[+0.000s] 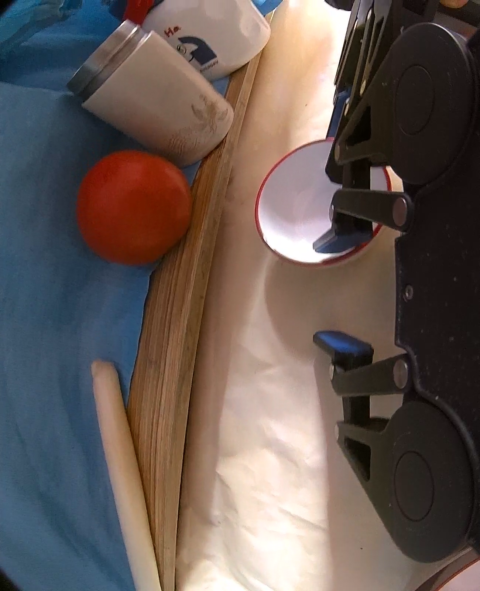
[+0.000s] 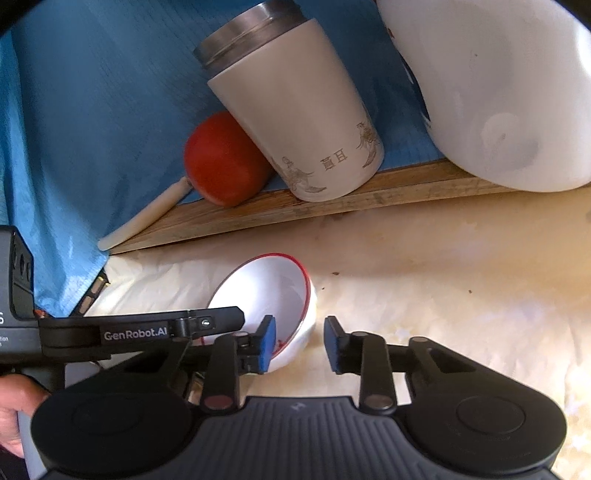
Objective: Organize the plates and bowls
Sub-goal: 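Close the left gripper on the second white bowl rim while the right gripper closes too, then lift the white bowl with both grippers and carry it over the nested bowls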
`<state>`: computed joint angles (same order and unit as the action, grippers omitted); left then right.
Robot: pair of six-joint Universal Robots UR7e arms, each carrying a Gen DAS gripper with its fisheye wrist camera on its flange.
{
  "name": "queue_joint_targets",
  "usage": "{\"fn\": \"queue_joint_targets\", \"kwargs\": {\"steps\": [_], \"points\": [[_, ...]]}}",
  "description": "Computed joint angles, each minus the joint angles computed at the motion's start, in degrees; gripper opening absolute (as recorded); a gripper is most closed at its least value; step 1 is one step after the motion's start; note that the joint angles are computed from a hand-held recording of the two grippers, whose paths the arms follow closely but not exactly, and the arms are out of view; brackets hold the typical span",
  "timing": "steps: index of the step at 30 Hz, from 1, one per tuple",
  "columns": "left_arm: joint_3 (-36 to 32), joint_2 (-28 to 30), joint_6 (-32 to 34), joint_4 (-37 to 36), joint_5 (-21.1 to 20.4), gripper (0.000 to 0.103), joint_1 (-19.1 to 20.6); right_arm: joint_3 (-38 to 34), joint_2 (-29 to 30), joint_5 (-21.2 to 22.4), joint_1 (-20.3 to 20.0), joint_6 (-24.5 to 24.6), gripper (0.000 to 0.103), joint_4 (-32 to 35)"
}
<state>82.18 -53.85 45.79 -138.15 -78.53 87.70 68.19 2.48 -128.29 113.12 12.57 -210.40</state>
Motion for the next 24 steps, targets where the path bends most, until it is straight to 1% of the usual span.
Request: {"fn": "queue_joint_targets", "kwargs": {"steps": [1, 3, 7, 9, 13, 18, 21, 24], "points": [[-0.17, -0.03, 0.24, 0.73, -0.17, 0.04, -0.03, 0.09, -0.04, 0.32, 0.01, 0.12, 0.027, -0.07], [-0.28, -0.07, 0.52, 1.62, -0.45, 0.032, -0.04, -0.06, 0.06, 0.2, 0.08, 0.17, 0.026, -0.26], [-0.38, -0.44, 0.38, 3.27, -1.14, 0.022, -0.16, -0.33, 0.3, 0.15, 0.21, 0.37, 0.023, -0.66], [-0.55, -0.57, 0.67, 4.24, -1.47, 0.014, -0.06, -0.36, 0.41, 0.24, 0.22, 0.51, 0.022, -0.98], [0.24, -1.1, 1.06, 3.56, -1.35, 0.013, -0.14, 0.19, 0.26, 0.48, 0.13, 1.18, 0.019, -1.78], [0.8, -1.67, -0.97, 4.07, -1.6, 0.01, -0.2, 1.27, -0.09, 0.87, 0.09, 2.45, 0.015, -3.26], [0.37, -1.83, -1.07, 3.94, -2.41, 0.008, 0.31, 2.66, -0.74, 1.85, 0.1, 2.98, 0.014, -4.57], [1.55, -3.15, -0.46, 2.54, -3.85, 0.008, 0.46, 2.83, -0.72, 1.87, 0.48, 2.45, 0.014, -5.73]]}}
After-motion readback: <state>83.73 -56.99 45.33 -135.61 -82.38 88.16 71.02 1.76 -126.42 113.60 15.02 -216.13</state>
